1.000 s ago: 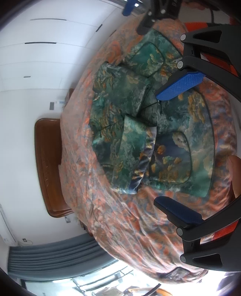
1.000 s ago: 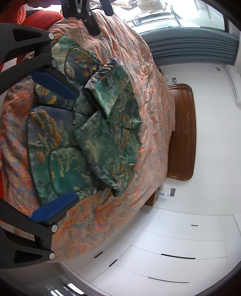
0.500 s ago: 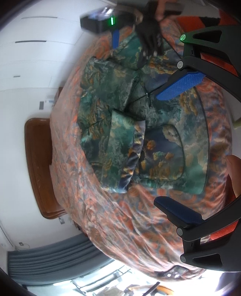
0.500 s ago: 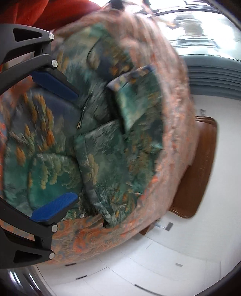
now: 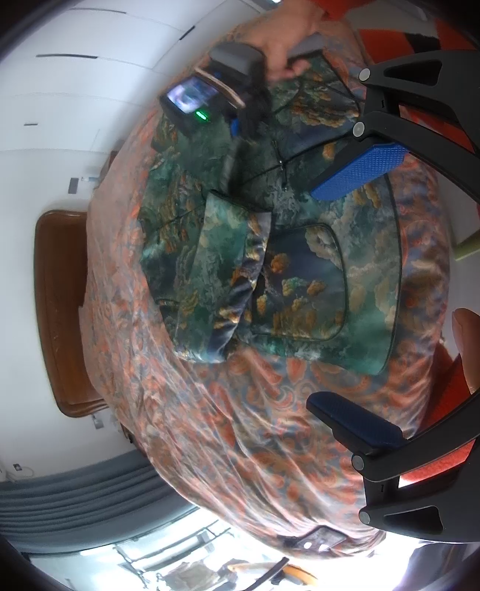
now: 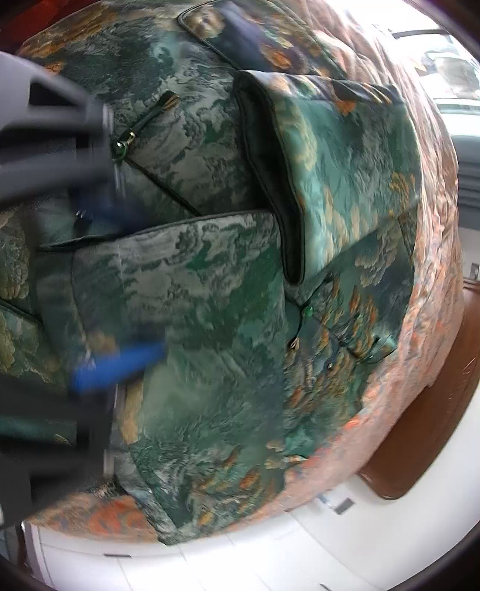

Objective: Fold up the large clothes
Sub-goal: 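Grasp the folded-in jacket sleeve with the right tool and lift it, then pull the sleeve outward from the jacket body and open the right tool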

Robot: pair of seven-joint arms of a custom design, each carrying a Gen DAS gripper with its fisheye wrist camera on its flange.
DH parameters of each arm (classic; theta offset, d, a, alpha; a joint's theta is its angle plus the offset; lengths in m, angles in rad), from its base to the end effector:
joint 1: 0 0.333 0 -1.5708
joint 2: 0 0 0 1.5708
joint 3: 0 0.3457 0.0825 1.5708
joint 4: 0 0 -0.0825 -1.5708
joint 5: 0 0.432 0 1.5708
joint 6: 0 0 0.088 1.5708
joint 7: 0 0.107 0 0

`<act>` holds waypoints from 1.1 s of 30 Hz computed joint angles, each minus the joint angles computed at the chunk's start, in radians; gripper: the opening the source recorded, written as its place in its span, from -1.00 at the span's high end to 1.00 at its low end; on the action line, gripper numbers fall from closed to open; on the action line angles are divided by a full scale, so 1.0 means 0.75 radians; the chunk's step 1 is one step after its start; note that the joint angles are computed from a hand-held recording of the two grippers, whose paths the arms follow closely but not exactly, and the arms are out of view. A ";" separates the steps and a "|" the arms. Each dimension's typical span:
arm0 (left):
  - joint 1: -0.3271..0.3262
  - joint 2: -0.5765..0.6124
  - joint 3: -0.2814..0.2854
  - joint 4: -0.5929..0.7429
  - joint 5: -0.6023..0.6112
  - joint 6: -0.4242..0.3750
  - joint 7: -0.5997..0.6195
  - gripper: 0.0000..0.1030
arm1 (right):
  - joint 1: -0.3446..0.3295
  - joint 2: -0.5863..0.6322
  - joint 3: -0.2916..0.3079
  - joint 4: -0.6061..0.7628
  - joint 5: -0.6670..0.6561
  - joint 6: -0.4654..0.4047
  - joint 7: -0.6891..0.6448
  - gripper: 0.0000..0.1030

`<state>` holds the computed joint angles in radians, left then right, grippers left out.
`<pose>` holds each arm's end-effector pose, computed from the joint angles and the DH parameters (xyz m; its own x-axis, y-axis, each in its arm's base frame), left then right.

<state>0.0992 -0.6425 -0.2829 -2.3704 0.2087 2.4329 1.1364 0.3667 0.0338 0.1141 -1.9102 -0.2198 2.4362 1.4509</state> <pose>0.4306 -0.1073 0.6360 0.1661 -0.9824 -0.0859 -0.7291 -0.0637 -0.6814 0.5810 0.3015 0.5425 0.6020 -0.7575 0.2524 -0.6320 -0.6453 -0.4292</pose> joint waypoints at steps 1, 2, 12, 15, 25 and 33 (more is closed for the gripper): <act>0.000 0.001 0.003 -0.001 -0.003 -0.001 -0.001 -1.00 | -0.010 -0.004 -0.006 0.015 0.067 -0.014 -0.012 0.74; -0.002 0.006 0.006 0.001 -0.008 -0.003 0.000 -1.00 | -0.017 -0.013 -0.011 0.023 0.093 -0.013 0.000 0.75; -0.024 0.045 0.005 0.019 -0.015 0.000 0.017 -1.00 | -0.179 -0.150 -0.126 0.162 0.157 0.076 0.148 0.81; -0.033 0.053 0.005 0.023 -0.015 0.003 0.026 -1.00 | -0.240 -0.155 -0.160 0.210 0.157 0.078 0.191 0.81; -0.058 0.071 0.005 0.035 -0.024 0.026 0.052 -1.00 | -0.457 -0.091 -0.267 0.292 0.142 0.093 0.339 0.81; -0.057 0.062 -0.001 0.030 -0.017 0.035 0.056 -1.00 | -0.583 -0.010 -0.313 0.188 0.216 0.093 0.412 0.81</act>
